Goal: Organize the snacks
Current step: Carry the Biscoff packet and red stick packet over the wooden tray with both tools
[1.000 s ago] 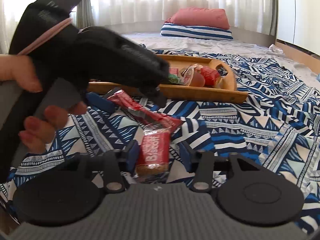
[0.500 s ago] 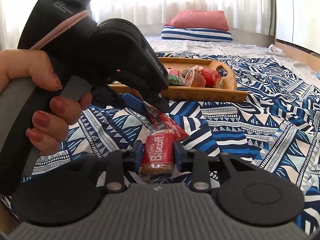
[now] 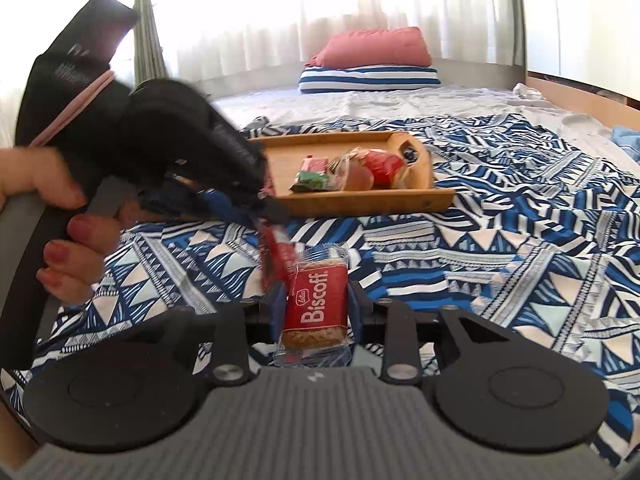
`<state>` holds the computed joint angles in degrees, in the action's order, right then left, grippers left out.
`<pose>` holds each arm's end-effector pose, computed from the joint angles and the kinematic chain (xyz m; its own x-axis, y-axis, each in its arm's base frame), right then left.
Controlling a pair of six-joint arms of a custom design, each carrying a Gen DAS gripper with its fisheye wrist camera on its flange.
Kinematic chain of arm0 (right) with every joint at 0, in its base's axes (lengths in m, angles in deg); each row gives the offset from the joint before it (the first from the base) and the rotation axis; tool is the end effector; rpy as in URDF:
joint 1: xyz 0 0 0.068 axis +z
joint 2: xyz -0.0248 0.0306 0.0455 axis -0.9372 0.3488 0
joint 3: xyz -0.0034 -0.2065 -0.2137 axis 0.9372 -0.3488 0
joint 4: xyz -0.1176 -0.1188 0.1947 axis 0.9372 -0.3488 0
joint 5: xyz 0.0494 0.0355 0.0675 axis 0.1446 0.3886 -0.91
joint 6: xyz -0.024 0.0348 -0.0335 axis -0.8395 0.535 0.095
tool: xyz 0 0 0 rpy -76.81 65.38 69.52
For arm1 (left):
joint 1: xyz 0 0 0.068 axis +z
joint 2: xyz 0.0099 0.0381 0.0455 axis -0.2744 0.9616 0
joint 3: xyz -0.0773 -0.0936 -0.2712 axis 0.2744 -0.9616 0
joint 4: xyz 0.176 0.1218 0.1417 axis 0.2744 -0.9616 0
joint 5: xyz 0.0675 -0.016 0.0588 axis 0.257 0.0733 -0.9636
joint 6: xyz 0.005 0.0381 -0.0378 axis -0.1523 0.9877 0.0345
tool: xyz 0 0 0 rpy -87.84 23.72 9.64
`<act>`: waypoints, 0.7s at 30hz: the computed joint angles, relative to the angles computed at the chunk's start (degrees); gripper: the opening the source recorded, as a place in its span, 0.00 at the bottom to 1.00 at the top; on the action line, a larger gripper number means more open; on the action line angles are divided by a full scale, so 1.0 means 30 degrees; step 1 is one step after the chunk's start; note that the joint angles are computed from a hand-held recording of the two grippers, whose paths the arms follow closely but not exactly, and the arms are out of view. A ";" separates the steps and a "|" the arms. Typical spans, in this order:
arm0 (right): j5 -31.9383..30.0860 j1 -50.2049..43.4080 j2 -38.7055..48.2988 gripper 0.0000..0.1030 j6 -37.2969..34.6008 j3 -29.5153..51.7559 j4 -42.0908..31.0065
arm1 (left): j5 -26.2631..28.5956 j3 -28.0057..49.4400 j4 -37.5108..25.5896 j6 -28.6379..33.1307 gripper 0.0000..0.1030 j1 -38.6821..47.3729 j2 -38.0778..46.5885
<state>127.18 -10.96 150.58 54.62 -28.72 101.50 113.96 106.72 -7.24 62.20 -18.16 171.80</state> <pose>0.1781 0.2393 0.1250 -0.4900 0.1925 -0.8502 0.1633 0.9783 0.1274 0.3503 -0.0322 0.1847 -0.7576 0.1971 -0.6222 0.4759 0.8192 -0.3201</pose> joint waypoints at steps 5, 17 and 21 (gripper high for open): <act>0.0018 -0.0564 -0.0575 0.35 -0.0174 -0.0053 -0.0223 | 0.0340 0.0286 -0.0778 0.0963 0.16 0.0400 -0.0536; -0.1679 -0.3028 -0.1317 0.35 -0.2033 0.0379 0.1132 | -0.0107 0.3199 -0.2796 0.1520 0.16 0.1372 -0.0011; -0.2627 -0.4165 -0.1301 0.35 -0.2521 0.0800 0.1534 | -0.0392 0.4239 -0.3136 0.1378 0.16 0.1551 0.0443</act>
